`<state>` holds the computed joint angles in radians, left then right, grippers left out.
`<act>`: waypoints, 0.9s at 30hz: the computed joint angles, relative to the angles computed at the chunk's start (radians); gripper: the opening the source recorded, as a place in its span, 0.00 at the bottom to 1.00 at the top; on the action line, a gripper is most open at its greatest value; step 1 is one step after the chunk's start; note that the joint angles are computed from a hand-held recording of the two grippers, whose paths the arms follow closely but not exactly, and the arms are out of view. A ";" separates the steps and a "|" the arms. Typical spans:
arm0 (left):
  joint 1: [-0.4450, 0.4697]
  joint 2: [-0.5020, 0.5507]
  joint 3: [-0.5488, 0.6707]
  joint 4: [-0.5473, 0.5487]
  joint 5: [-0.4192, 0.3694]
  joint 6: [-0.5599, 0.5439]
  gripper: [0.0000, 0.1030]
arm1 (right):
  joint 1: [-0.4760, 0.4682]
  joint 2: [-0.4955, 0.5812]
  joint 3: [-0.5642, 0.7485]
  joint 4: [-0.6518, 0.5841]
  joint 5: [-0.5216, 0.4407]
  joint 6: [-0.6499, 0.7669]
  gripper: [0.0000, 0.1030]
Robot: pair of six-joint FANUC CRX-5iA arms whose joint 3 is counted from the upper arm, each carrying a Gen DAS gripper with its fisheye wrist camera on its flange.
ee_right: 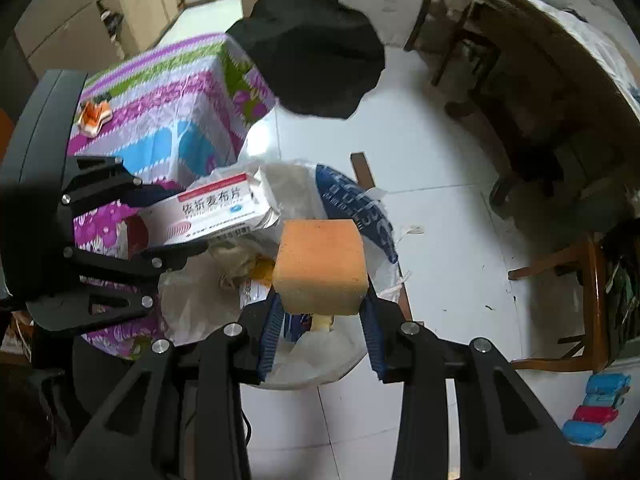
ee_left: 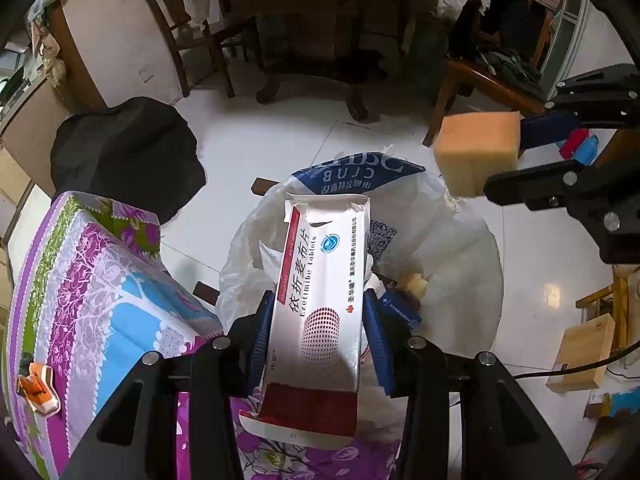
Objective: Collect trash
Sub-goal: 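Open the left gripper to drop the medicine box into the bag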
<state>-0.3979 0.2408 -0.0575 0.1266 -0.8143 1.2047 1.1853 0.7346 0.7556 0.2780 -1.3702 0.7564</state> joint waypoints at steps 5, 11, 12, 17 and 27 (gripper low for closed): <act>0.009 0.004 -0.002 0.023 0.002 -0.015 0.43 | -0.021 0.050 0.100 -0.055 -0.062 0.050 0.34; 0.013 0.014 -0.005 0.055 0.021 -0.056 0.52 | -0.043 0.082 0.153 -0.098 -0.075 0.054 0.38; 0.012 0.022 0.001 0.047 0.015 -0.053 0.57 | -0.049 0.090 0.167 -0.110 -0.086 0.049 0.46; 0.014 0.010 -0.018 0.045 0.039 -0.057 0.60 | -0.053 0.095 0.165 -0.115 -0.087 0.048 0.50; 0.046 -0.041 -0.094 0.113 0.090 -0.102 0.60 | -0.041 0.181 0.296 -0.112 -0.171 0.088 0.50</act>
<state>-0.3514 0.1997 -0.1514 0.2392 -0.7244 1.1022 1.1445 0.9155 1.0519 0.1662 -1.5408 0.8441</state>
